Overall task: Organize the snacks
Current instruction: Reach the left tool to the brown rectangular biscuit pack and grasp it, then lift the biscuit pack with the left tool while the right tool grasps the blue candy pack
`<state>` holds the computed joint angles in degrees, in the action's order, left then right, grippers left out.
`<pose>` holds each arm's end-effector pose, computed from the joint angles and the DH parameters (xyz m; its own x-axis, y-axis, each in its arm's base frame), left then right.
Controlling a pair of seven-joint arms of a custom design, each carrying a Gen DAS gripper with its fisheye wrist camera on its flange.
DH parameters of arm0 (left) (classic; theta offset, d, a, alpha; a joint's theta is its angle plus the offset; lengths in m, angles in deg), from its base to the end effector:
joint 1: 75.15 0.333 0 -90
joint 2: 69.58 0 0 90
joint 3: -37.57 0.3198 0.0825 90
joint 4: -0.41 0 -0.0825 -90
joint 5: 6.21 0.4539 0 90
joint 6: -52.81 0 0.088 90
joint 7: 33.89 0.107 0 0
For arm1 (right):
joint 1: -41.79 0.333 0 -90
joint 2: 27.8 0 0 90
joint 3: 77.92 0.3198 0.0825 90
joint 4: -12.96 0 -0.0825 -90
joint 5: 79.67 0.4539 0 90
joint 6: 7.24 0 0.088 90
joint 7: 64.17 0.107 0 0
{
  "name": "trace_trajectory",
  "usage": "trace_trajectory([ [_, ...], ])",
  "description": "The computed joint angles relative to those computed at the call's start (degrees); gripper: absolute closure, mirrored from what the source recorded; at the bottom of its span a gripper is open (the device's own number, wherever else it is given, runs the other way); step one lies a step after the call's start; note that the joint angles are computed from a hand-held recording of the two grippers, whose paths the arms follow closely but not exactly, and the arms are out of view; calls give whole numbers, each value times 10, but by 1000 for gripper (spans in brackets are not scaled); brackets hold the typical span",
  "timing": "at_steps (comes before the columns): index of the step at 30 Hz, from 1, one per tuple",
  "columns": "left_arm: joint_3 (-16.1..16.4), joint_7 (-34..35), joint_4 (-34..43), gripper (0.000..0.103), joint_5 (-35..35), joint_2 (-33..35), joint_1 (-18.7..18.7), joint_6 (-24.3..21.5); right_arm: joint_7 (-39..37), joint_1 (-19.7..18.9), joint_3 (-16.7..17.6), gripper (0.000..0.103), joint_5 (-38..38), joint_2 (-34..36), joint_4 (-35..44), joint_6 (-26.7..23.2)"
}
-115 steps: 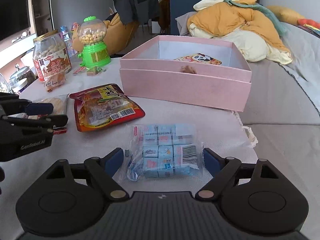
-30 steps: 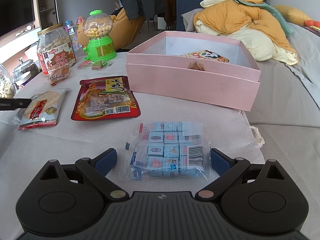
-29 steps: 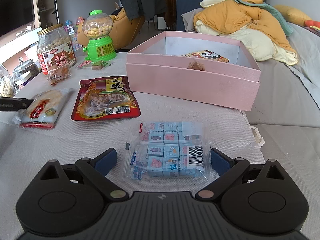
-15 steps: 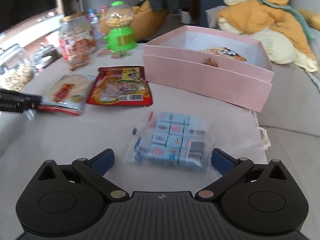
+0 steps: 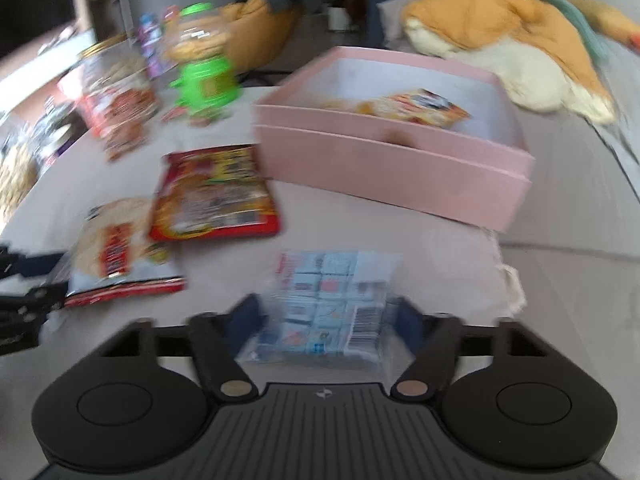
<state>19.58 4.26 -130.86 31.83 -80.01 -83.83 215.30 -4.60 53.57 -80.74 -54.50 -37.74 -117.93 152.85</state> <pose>0.5090 -0.2963 0.4626 -0.1435 -0.9896 0.0032 -0.6802 0.0963 -0.7267 0.5873 0.0719 0.4681 0.3325 -0.9422 -0.0420 -0.7141 -0.2224 -0.6638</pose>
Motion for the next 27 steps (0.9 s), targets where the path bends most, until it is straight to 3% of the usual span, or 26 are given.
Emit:
trace_trajectory([
  [4,5,24,6,54,-26,3,-8,-12,-77,20,-22,71,80,-31,-1,-47],
  [8,-3,-8,-1,54,3,-2,1,-2,-103,22,-26,79,93,-62,-24,-12],
  [11,-8,-29,-4,54,23,-4,6,1,-164,42,-52,78,129,-76,-29,-28],
  [12,-10,-37,-5,54,31,-5,8,2,-170,41,-53,72,133,-79,-33,-28],
  [13,-12,-47,-7,54,42,-6,11,5,-168,37,-51,52,132,-81,-38,-28],
  [15,-21,-85,-9,54,82,-7,21,10,-163,36,-47,29,137,-78,-44,-17],
  [17,-24,-109,-10,54,107,-8,24,11,-157,39,-46,28,146,-70,-44,-19],
  [20,-18,-115,-10,54,112,-8,20,15,-150,42,-46,28,170,-49,-26,-63],
  [21,-18,-117,-11,54,115,-8,20,15,-138,37,-38,21,163,-41,-21,-68],
  [22,-17,-120,-12,54,118,-9,20,16,-117,30,-21,14,141,-34,-21,-51],
  [25,-16,-126,-13,54,125,-9,20,18,-45,9,23,12,30,-24,-29,-5],
  [27,-17,-133,-13,54,132,-9,21,19,-23,12,27,11,0,-19,-36,31],
])
